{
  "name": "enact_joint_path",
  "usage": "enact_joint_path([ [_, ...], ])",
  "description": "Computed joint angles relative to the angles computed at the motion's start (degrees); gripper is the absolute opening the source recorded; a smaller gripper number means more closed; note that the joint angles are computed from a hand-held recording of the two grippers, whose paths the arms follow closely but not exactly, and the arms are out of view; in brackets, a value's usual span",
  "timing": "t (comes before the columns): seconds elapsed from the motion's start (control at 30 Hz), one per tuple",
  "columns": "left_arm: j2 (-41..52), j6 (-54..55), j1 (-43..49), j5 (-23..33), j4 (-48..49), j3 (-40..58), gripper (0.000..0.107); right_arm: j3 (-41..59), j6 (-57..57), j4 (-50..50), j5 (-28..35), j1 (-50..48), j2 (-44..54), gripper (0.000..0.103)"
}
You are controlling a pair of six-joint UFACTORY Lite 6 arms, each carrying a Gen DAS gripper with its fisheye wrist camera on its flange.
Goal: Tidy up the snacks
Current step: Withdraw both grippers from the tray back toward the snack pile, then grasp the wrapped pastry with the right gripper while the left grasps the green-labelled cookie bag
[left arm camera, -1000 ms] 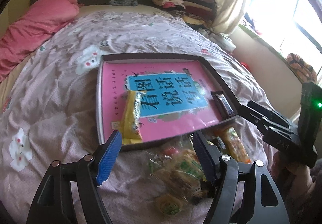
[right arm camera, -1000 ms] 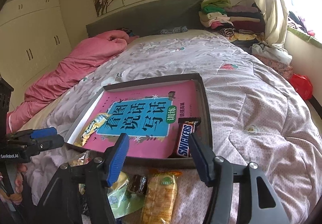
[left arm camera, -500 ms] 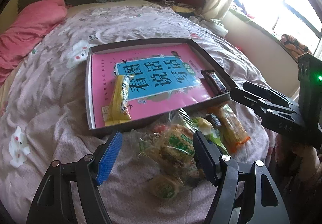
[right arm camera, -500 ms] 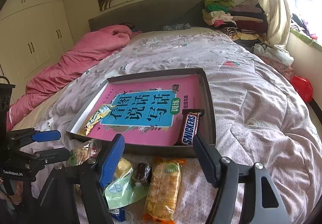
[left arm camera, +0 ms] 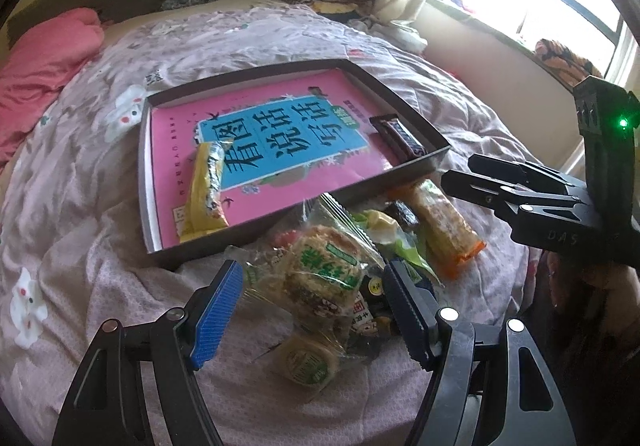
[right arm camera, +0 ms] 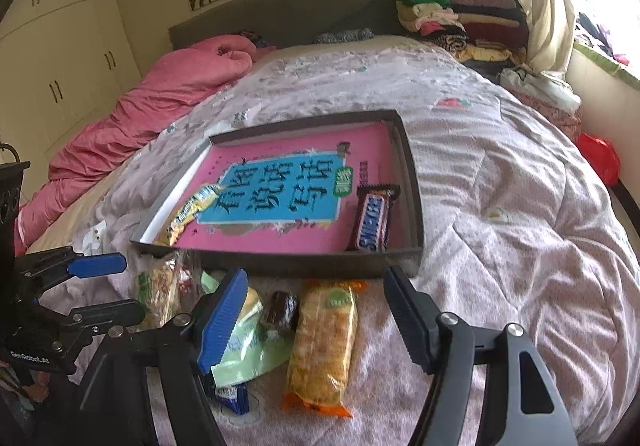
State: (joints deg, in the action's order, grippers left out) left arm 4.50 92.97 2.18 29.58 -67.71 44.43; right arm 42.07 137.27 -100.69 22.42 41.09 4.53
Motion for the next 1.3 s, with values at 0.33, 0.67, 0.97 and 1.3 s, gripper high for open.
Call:
enact_joint_path([
  [0.33, 1.9, 2.4, 0.0, -1.4, -0.1, 0.7, 0.074, -1.9, -8.9, 12.3, -2.7, -0.1, -0.1, 0.071],
  [0.67, 2.8, 4.4, -0.3, -1.0, -2.1, 0.7, 0.074, 1.2, -20.6, 24.5, -3.3, -0.2, 5.6, 0.067],
  [0.97, 4.9, 5.0, -0.3, -0.2, -3.3, 2.2, 0.074, 4.8, -25.2, 26.8, -2.3, 1.1, 9.5, 0.052],
  [1.3, 7.6, 5.1, -1.3, 0.0, -3.5, 4.2, 0.064, 5.7, -22.3, 22.8, -4.4, -0.2, 11.1, 0.037],
])
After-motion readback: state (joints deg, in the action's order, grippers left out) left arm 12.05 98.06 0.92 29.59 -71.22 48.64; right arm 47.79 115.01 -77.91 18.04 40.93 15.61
